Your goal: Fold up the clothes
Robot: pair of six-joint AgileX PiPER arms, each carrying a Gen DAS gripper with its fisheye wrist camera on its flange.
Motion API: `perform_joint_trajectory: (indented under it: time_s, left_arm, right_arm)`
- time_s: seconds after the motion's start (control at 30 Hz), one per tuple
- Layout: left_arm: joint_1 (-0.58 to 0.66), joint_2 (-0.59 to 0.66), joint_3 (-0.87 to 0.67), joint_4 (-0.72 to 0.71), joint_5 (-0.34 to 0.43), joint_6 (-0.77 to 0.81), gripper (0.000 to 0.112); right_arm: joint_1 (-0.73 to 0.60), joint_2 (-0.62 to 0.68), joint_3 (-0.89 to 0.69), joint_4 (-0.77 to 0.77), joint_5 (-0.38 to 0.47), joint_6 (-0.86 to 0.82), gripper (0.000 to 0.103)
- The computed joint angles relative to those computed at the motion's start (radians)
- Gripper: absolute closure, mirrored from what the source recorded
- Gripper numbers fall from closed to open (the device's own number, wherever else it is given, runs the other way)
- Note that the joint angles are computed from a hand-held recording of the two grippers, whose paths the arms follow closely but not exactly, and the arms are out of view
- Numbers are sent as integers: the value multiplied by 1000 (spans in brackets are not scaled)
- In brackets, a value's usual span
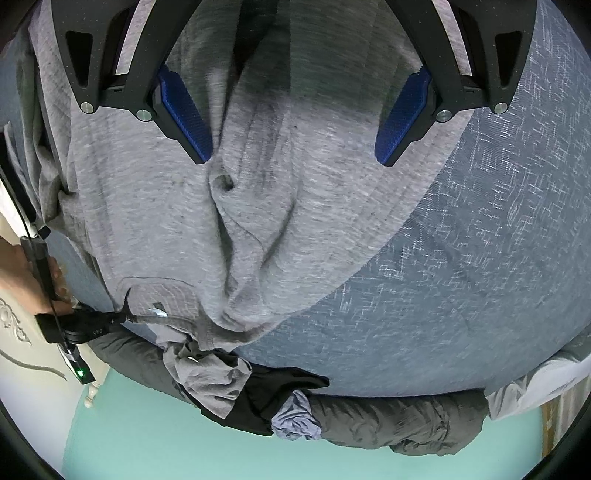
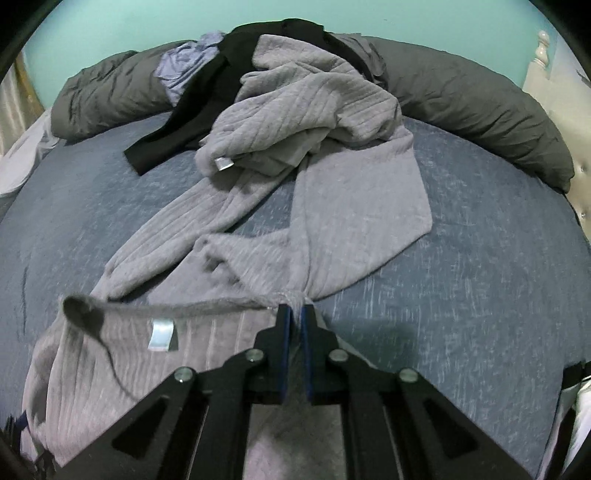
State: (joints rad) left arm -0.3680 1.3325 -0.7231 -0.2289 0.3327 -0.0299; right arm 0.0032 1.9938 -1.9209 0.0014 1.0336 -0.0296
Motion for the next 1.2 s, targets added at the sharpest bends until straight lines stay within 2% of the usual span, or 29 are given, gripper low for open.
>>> perform_joint_trajectory:
  time_s: [0.23, 0.33, 0.43, 0.5, 0.53, 0.6, 0.63, 0.8, 0.83, 0.97, 1.03, 1.1, 1.2]
  left_arm:
    - [27, 5, 2, -62, 8, 61, 19]
    - [29, 10, 2, -78, 8, 78, 19]
    - [25, 19, 1, -72, 8, 75, 19]
    - [21, 19, 1, -61, 6, 60, 19]
    - [18, 19, 2, -55, 5, 52, 19]
    - [13, 18, 0, -45, 4, 38, 19]
    - [10, 17, 0, -40, 4, 31, 19]
    - [31, -5, 7, -132, 21, 112, 19]
    - [32, -15, 10, -134, 25, 112, 19]
    - [49, -70, 35, -242, 52, 205, 19]
    - [45, -100, 47, -254, 65, 224, 19]
    - [25, -141, 63, -205, 68, 183, 19]
    - [-27, -217, 91, -14, 86, 8, 19]
  right_arm:
    - [8, 136, -188, -83, 58, 86, 98]
    - [-1, 219, -251, -9, 118, 49, 97]
    - [5, 176, -153, -18, 32, 57, 94]
    - [-2, 105, -56, -18, -66, 82, 87]
    - [-12, 40, 29, -11, -151, 105, 85]
    - [-42, -70, 162, 56, -256, 106, 69]
    - [-59, -130, 231, 95, -302, 94, 65]
    - [-98, -390, 532, 303, -359, -111, 63]
    - [-107, -445, 594, 348, -357, -158, 62]
    - [-209, -723, 919, 629, -320, -349, 46]
    - [-265, -862, 1052, 694, -273, -398, 46]
    - [-339, -1000, 1157, 743, -189, -439, 46]
    - [-522, -1213, 1266, 818, 16, -514, 46]
